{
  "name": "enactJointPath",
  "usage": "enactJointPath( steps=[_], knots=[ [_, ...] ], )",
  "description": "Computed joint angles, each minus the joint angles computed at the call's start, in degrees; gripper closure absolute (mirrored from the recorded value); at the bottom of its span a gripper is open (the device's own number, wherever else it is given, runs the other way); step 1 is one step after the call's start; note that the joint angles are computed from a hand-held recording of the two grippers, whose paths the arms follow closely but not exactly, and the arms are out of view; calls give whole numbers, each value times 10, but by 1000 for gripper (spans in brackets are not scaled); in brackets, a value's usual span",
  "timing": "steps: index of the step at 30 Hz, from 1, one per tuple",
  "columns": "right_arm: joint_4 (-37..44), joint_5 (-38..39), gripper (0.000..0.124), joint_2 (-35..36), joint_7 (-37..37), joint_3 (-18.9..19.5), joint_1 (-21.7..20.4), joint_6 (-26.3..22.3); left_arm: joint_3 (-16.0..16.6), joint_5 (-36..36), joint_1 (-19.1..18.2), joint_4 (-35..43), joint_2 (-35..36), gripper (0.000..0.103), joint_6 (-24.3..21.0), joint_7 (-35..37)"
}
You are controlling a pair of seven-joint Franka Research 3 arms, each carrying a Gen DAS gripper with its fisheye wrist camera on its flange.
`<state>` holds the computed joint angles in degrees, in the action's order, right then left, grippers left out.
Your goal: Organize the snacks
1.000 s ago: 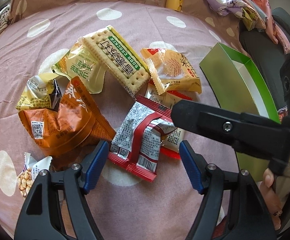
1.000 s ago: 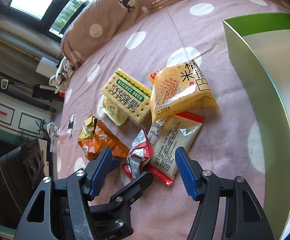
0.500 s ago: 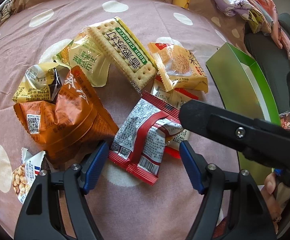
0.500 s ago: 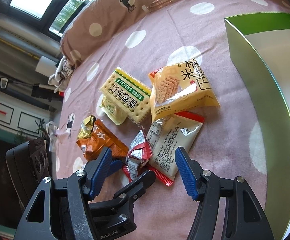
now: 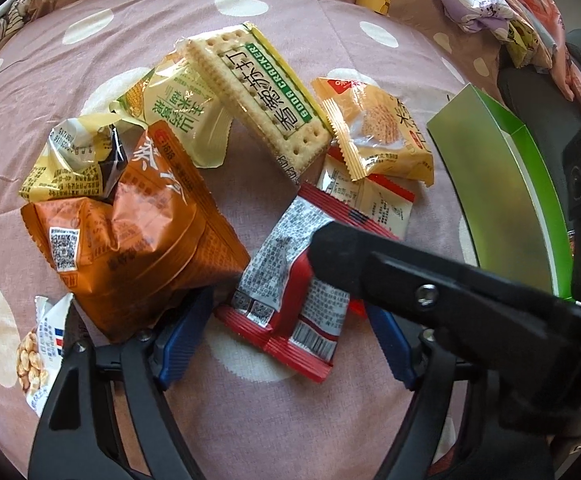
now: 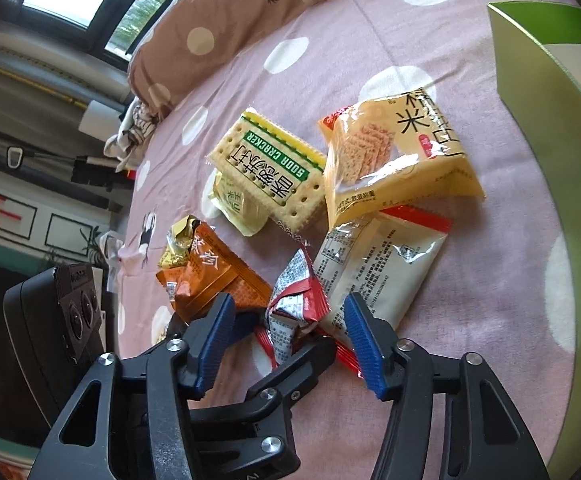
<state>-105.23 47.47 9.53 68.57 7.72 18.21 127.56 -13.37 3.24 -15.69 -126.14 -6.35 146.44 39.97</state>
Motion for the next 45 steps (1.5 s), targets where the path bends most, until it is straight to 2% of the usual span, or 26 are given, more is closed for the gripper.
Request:
enactJointPath(
  steps=[2,5,8,9,11,12,15,22,28,39,45],
  knots=[
    [6,5,72,7,-1,0,-2,-12,1,-4,-1,-1,0,21,2,8],
    [4,9,80,11,-8,3,0,1,-2,10,0,0,2,23,1,6],
    [20,32,91,27,-20,6,-8,-34,-10,59,1,15,10,40,-24,-18],
    [20,38,92,30,-23,7,-8,-38,-12,70,1,19,12,40,-32,-22],
    [14,32,93,25,-25,7,-4,-25,-12,79,-1,20,12,44,-33,-27],
    [10,31,93,21,-28,8,-3,-18,-11,76,-2,17,9,53,-28,-28],
    [2,44,94,8,-46,8,-4,-21,-8,65,-3,12,1,53,-21,-29],
    [-29,84,94,-39,-95,2,-2,-4,-24,146,-2,18,-26,54,-32,-69],
    [-58,113,94,-88,-130,-12,2,29,-37,204,-5,39,-34,54,-29,-97],
    [-95,199,94,-149,-191,-52,-14,63,-47,304,-30,158,33,54,-55,-83],
    [-119,231,94,-182,-210,-67,-20,98,-43,315,-52,222,74,54,-55,-27]
  ],
)
